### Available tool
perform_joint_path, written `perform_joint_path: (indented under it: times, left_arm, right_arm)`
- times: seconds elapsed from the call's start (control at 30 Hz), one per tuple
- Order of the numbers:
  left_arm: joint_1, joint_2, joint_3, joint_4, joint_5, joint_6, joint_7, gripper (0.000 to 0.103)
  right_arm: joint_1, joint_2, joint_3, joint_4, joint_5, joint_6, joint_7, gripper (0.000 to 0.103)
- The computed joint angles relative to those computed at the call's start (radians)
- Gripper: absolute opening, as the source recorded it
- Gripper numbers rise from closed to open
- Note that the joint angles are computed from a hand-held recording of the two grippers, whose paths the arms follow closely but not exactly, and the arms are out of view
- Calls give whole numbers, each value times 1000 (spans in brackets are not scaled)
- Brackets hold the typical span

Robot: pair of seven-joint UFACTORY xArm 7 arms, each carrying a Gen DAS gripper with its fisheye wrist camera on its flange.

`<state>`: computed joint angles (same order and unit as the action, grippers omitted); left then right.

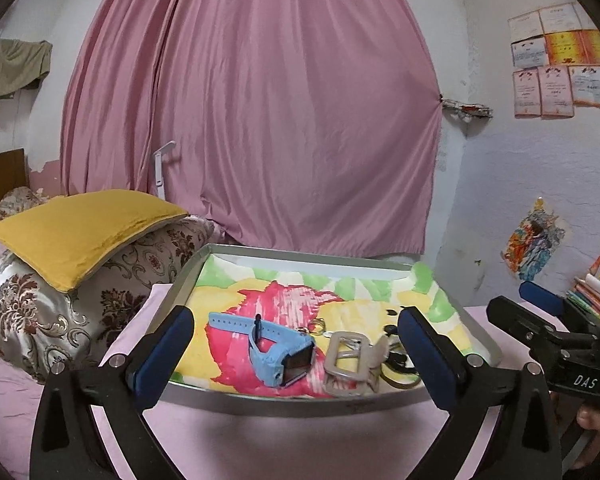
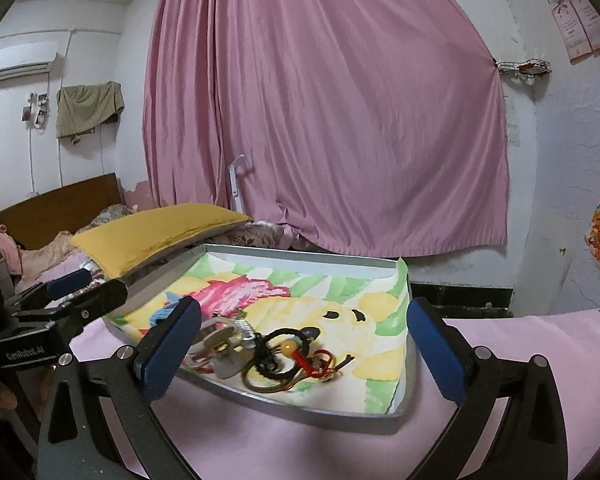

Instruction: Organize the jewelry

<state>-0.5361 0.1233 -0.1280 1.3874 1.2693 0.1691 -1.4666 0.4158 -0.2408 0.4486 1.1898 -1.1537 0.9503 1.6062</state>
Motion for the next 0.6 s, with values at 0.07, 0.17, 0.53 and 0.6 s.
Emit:
perform_joint_path:
  times: [0.07,0.17,0.53,0.6]
  left_arm:
    - [0,-24,2,-22,32,-7,-29,102]
    - [17,-54,-9,-47,90,-18,-97,102]
    - [118,-201,-91,-208,158,-50,-202,102]
    - [141,-232,-108,-241,186,-58,-239,102]
  right_arm:
    - [5,-12,10,-8,-3,7,20,101]
    - [16,-14,32,-1,4,39,27,101]
    - [77,-12,97,9,68,151,41,101]
    - [94,-12,111,8,72,184,53,101]
